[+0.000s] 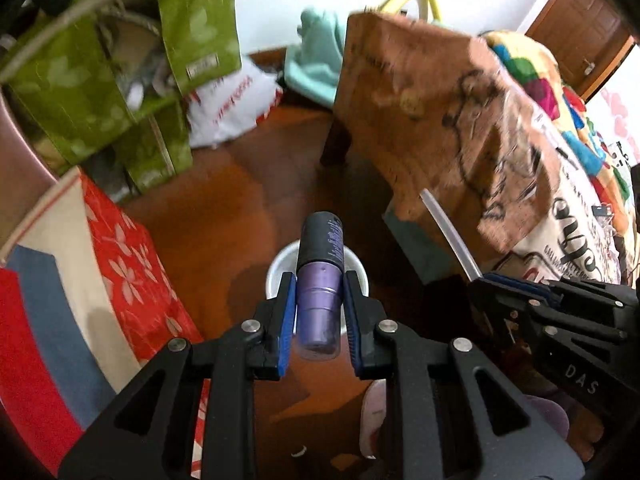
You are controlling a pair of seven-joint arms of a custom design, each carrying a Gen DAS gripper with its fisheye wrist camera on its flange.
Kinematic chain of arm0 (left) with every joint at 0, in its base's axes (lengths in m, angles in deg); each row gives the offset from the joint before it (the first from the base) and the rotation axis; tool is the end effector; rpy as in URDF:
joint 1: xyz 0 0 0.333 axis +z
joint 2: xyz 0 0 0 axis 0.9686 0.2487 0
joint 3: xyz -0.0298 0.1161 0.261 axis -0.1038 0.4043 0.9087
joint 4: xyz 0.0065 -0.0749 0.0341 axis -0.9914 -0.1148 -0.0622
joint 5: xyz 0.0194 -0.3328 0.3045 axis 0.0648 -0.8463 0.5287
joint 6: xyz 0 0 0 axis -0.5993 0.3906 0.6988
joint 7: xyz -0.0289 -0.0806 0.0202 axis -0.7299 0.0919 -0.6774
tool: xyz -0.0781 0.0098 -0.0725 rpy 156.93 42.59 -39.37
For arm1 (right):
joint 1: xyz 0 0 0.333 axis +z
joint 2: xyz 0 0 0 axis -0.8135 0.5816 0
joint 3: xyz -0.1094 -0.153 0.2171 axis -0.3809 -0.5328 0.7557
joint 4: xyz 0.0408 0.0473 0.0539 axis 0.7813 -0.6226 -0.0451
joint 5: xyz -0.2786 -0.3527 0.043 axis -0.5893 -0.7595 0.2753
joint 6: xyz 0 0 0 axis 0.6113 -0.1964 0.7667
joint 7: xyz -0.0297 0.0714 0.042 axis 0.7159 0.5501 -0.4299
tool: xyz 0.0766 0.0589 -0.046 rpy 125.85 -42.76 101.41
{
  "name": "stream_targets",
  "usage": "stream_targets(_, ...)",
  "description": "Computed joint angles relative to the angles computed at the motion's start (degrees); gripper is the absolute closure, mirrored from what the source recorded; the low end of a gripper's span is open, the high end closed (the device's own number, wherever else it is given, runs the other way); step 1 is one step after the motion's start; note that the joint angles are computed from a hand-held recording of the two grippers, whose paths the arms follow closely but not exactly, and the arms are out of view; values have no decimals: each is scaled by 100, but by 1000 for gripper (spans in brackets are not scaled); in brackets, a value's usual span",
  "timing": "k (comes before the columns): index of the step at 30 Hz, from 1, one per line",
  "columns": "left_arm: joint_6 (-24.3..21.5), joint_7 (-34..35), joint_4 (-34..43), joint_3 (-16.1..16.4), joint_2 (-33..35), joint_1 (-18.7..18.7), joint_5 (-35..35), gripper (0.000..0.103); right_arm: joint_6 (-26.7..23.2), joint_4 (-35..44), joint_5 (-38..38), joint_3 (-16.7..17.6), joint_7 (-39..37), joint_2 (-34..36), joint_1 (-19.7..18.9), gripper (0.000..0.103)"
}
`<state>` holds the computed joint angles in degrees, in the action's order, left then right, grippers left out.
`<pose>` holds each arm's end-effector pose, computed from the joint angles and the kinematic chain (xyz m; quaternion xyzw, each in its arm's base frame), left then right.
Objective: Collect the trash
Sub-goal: 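Open the left tool over the bin while the right tool releases the straw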
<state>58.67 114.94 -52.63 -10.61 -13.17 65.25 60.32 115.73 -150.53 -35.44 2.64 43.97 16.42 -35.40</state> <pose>0.4026 -0.2436 0.5541 -0.8556 0.4734 -0.1769 0.1119 0.4698 0.1818 0.5977 -0.9072 0.3773 0.0721 0.1718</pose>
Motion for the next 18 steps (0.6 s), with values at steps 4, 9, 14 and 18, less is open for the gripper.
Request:
stream_targets(4,157,78,-82,121,186,-69,-247,81,-252,249,23,15,63,374,-11,93)
stream_targets(9,359,192,-139,272,333,-100,-531,81,-404,471,41,103,29,663,-47,92)
stream_targets(14,475,286,-101,304,464,-66,-662,81,-301,525,-28,157,15,712,-83,86)
stream_targets(18,363,367,14,353,634,-65,-765,76,-198,502,-111,157,-44,661,-106,84)
